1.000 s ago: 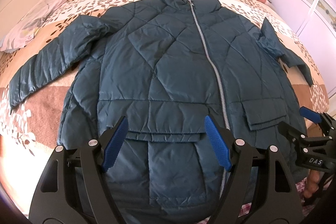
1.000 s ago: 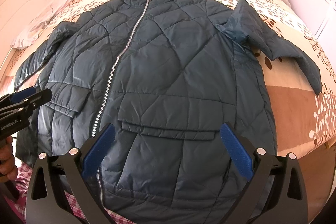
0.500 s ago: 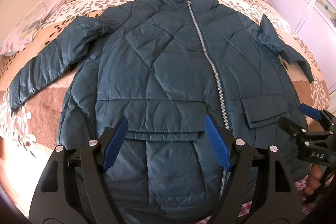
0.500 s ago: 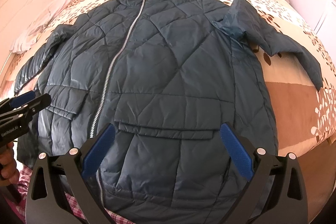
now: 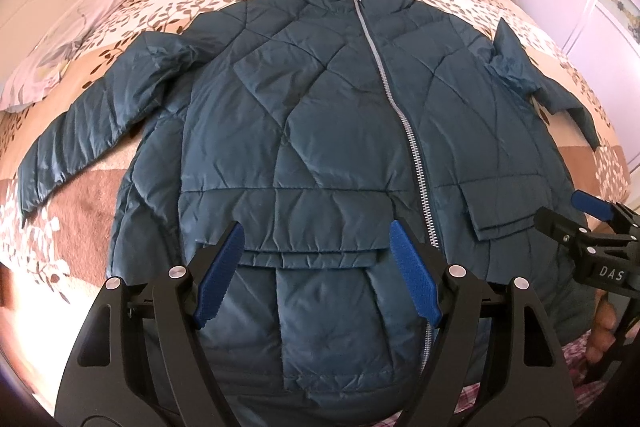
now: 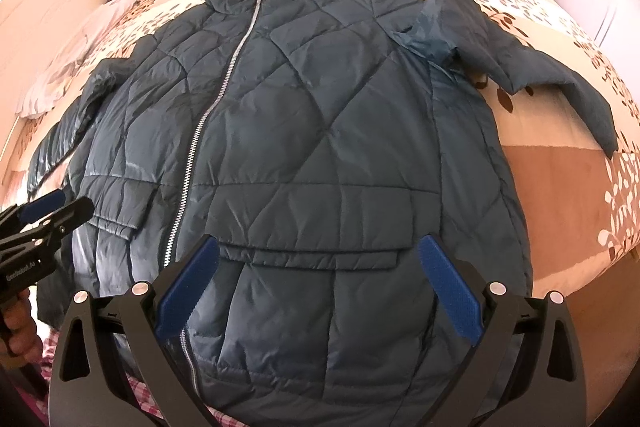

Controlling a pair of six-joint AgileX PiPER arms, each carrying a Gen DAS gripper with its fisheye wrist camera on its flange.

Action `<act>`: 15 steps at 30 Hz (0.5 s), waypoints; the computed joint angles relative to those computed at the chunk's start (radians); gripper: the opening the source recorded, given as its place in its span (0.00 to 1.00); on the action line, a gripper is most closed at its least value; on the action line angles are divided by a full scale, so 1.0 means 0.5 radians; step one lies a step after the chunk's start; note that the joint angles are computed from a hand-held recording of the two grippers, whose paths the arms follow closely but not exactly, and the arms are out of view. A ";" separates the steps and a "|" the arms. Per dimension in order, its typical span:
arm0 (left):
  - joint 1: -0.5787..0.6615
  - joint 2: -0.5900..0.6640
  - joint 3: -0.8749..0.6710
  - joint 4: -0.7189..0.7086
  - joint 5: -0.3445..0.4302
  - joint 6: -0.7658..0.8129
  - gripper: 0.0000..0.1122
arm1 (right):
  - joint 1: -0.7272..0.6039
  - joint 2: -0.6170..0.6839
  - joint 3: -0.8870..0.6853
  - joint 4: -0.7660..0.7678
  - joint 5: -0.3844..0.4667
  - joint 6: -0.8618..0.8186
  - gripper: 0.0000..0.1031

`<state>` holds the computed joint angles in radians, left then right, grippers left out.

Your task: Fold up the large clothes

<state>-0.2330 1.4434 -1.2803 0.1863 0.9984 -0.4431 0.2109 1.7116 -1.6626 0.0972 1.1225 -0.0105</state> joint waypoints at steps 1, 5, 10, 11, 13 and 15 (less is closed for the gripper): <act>-0.001 0.001 0.000 0.001 0.001 0.000 0.67 | -0.008 0.004 -0.003 0.007 -0.001 -0.006 0.94; -0.001 0.008 -0.006 0.003 0.003 0.004 0.67 | -0.026 0.011 -0.008 0.020 -0.010 -0.007 0.94; 0.004 0.019 -0.025 0.006 0.011 0.030 0.67 | -0.063 0.037 -0.039 0.039 -0.012 -0.001 0.94; 0.005 0.021 -0.030 0.005 0.013 0.035 0.67 | -0.072 0.040 -0.045 0.040 -0.011 0.002 0.94; 0.006 0.025 -0.042 0.007 0.017 0.047 0.67 | -0.092 0.055 -0.070 0.047 -0.007 0.006 0.94; 0.011 0.040 -0.064 0.008 0.019 0.065 0.67 | -0.119 0.072 -0.100 0.052 -0.010 0.001 0.94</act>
<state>-0.2278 1.4632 -1.3125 0.1902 1.0079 -0.4108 0.1517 1.7477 -1.7127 0.1234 1.1177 -0.0100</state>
